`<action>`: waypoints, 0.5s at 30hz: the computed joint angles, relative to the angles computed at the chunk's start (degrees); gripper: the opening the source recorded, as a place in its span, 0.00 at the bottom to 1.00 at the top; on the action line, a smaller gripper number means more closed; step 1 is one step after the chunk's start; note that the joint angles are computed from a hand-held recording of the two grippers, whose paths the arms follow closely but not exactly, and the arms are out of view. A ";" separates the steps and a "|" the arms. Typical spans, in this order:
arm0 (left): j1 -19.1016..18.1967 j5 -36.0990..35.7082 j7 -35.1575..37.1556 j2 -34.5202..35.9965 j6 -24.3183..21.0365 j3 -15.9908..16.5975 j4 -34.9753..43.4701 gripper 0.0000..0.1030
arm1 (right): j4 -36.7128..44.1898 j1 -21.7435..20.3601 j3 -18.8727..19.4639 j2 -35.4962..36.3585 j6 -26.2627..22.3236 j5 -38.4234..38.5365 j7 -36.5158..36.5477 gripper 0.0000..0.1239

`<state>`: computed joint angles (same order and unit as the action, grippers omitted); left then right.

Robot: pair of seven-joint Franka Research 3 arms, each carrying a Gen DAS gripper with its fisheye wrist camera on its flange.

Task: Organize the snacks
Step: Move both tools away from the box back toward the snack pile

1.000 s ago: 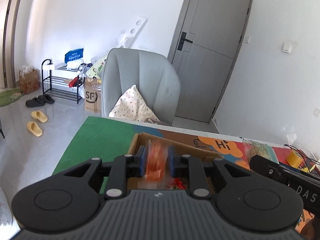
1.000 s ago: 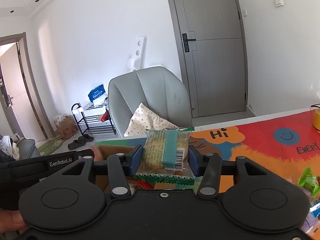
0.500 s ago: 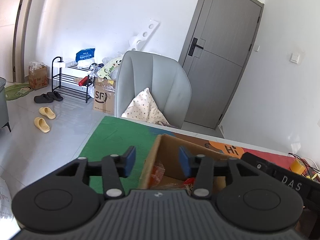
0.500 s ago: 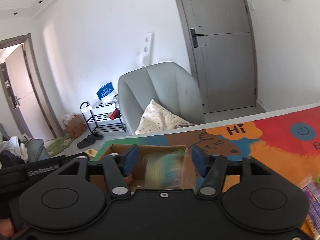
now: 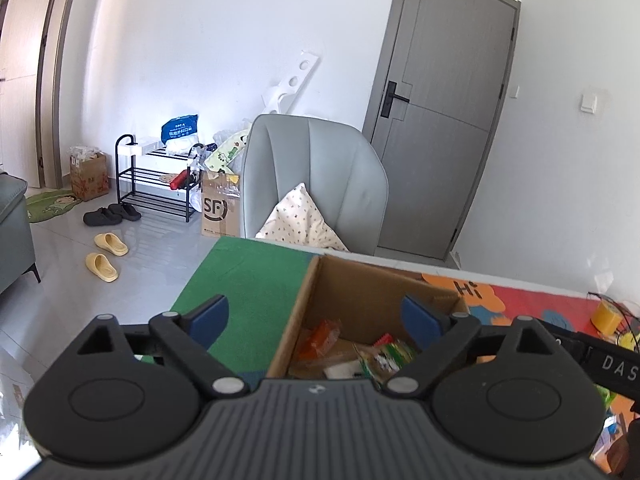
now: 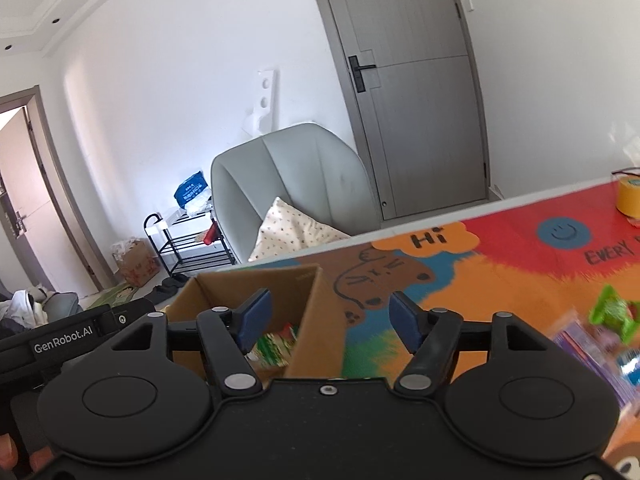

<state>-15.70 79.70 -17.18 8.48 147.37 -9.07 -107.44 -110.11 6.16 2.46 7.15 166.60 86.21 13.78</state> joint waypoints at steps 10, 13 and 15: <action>-1.40 -0.79 0.91 -0.78 -1.57 -1.18 -1.02 0.95 | -4.32 -1.20 -1.85 -3.60 -2.70 1.31 -1.46 0.79; -2.06 -0.40 1.31 -0.69 -2.55 -1.51 -0.84 0.95 | -5.23 -1.37 -2.45 -4.41 -3.09 1.50 -1.32 0.82; -2.50 -0.38 1.17 -0.58 -3.01 -1.76 -0.85 0.96 | -5.83 -1.54 -2.81 -4.85 -3.08 2.22 -1.81 0.83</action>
<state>-18.20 79.32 -16.01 7.91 144.36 -10.83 -108.29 -115.94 4.62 -0.35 2.29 163.53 88.44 11.97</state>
